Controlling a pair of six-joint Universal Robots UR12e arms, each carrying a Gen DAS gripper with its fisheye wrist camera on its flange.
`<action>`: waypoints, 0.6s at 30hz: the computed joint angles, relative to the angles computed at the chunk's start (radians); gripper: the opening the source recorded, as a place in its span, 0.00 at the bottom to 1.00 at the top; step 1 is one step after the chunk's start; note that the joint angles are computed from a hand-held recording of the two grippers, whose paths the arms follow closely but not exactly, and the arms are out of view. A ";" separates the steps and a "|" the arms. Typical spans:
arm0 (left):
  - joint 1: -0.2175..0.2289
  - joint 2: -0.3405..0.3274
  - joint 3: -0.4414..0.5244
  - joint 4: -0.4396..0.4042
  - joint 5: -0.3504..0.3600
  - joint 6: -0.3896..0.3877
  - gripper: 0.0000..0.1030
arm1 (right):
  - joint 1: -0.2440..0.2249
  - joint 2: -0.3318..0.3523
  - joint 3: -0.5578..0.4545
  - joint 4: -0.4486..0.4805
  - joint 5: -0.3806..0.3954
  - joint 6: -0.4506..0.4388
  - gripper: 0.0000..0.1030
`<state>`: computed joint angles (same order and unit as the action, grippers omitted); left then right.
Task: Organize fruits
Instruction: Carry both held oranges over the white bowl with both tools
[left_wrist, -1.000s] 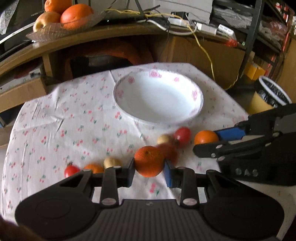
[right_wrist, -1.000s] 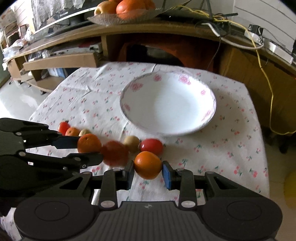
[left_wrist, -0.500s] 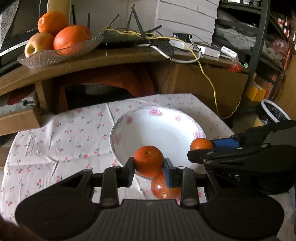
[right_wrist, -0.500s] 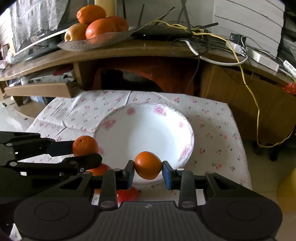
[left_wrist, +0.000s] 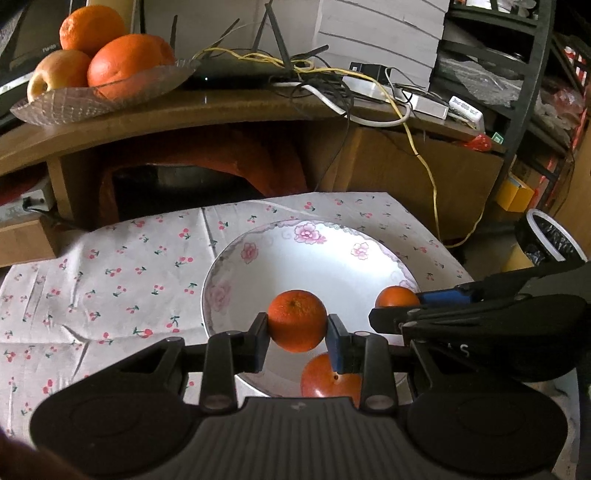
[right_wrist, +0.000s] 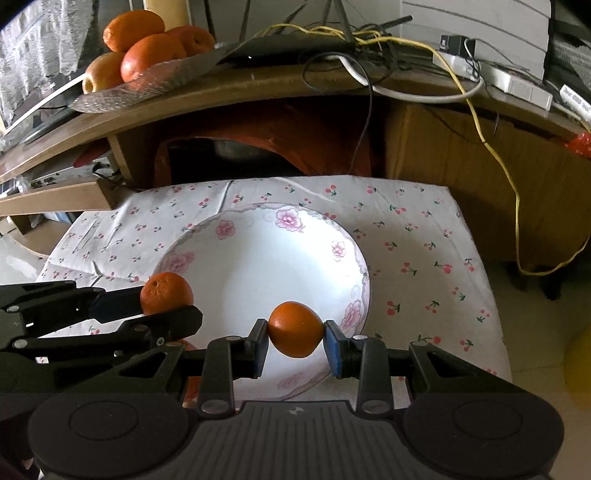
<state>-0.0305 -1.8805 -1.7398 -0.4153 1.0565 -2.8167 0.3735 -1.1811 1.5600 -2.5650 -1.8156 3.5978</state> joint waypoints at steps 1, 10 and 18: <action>-0.001 -0.003 0.002 -0.003 -0.001 -0.004 0.37 | -0.001 0.002 -0.002 0.003 0.001 0.003 0.31; 0.026 0.027 -0.005 -0.095 -0.076 0.020 0.37 | -0.004 -0.002 0.000 0.021 0.046 -0.006 0.31; 0.046 0.051 -0.013 -0.161 -0.108 0.047 0.37 | 0.003 -0.010 0.001 0.030 0.056 -0.009 0.31</action>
